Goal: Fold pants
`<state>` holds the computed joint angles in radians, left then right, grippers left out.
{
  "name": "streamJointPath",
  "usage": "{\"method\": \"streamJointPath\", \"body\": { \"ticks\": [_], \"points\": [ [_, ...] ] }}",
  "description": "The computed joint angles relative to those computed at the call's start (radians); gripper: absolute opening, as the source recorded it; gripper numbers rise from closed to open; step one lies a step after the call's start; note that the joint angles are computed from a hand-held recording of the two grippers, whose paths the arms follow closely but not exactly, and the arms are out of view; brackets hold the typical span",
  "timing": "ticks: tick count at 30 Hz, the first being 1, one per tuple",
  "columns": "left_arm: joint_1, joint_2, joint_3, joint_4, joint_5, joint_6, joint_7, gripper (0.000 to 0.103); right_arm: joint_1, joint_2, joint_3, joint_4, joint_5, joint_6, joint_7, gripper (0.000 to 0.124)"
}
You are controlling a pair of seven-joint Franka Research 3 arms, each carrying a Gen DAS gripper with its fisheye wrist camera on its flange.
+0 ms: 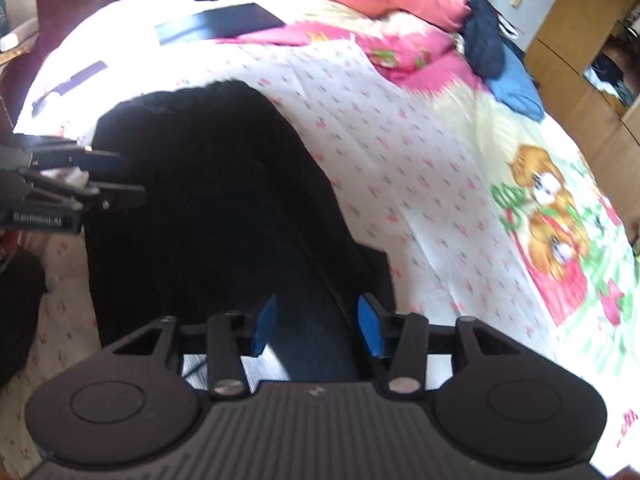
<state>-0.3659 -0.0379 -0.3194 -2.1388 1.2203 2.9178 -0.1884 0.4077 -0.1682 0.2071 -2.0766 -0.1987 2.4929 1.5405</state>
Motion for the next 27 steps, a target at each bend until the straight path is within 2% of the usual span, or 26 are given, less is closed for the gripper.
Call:
{"method": "streamJointPath", "body": {
  "ticks": [2, 3, 5, 7, 9, 12, 13, 15, 17, 18, 19, 20, 24, 27],
  "points": [
    [0.006, -0.004, 0.014, -0.022, -0.105, 0.053, 0.079, 0.068, 0.017, 0.087, -0.003, 0.062, 0.037, 0.041, -0.051, 0.051],
    [0.006, -0.002, 0.012, -0.021, -0.127, 0.054, 0.107, 0.068, 0.023, 0.145, -0.008, 0.108, 0.05, 0.04, -0.078, 0.054],
    [0.002, 0.016, 0.003, -0.001, -0.137, 0.034, 0.15, 0.069, 0.04, 0.229, -0.019, 0.2, 0.078, -0.02, -0.111, 0.06],
    [-0.001, 0.041, 0.01, 0.01, -0.177, 0.088, 0.173, 0.069, 0.059, 0.278, -0.033, 0.253, 0.081, -0.071, -0.146, 0.06],
    [-0.006, 0.063, 0.021, 0.026, -0.152, 0.137, 0.144, 0.07, 0.075, 0.288, -0.049, 0.265, 0.043, -0.079, -0.158, 0.062],
    [-0.027, 0.079, 0.039, 0.076, 0.033, 0.089, 0.017, 0.07, 0.074, 0.259, -0.061, 0.242, 0.081, -0.035, -0.153, 0.06],
    [-0.023, 0.09, 0.043, 0.081, 0.008, 0.108, 0.05, 0.07, 0.078, 0.255, -0.064, 0.237, 0.055, -0.028, -0.138, 0.059],
    [-0.018, 0.113, 0.049, 0.077, -0.079, 0.161, 0.113, 0.07, 0.075, 0.276, -0.06, 0.261, 0.096, -0.047, -0.169, 0.052],
    [-0.029, 0.122, 0.057, 0.076, -0.123, 0.166, 0.148, 0.07, 0.075, 0.315, -0.057, 0.306, 0.148, -0.1, -0.195, 0.052],
    [-0.04, 0.12, 0.066, 0.079, -0.103, 0.158, 0.139, 0.07, 0.082, 0.327, -0.059, 0.316, 0.137, -0.109, -0.193, 0.046],
    [-0.049, 0.117, 0.074, 0.084, -0.069, 0.152, 0.117, 0.07, 0.093, 0.326, -0.063, 0.308, 0.106, -0.092, -0.188, 0.035],
    [-0.054, 0.112, 0.079, 0.086, -0.039, 0.145, 0.099, 0.07, 0.105, 0.325, -0.068, 0.307, 0.073, -0.085, -0.161, 0.006],
    [-0.05, 0.107, 0.086, 0.098, 0.034, 0.153, 0.05, 0.07, 0.111, 0.288, -0.076, 0.294, 0.059, -0.04, -0.051, 0.003],
    [-0.042, 0.102, 0.095, 0.122, 0.174, 0.16, -0.091, 0.07, 0.095, 0.259, -0.071, 0.283, 0.114, 0.029, -0.019, 0.003]
  ]
}}
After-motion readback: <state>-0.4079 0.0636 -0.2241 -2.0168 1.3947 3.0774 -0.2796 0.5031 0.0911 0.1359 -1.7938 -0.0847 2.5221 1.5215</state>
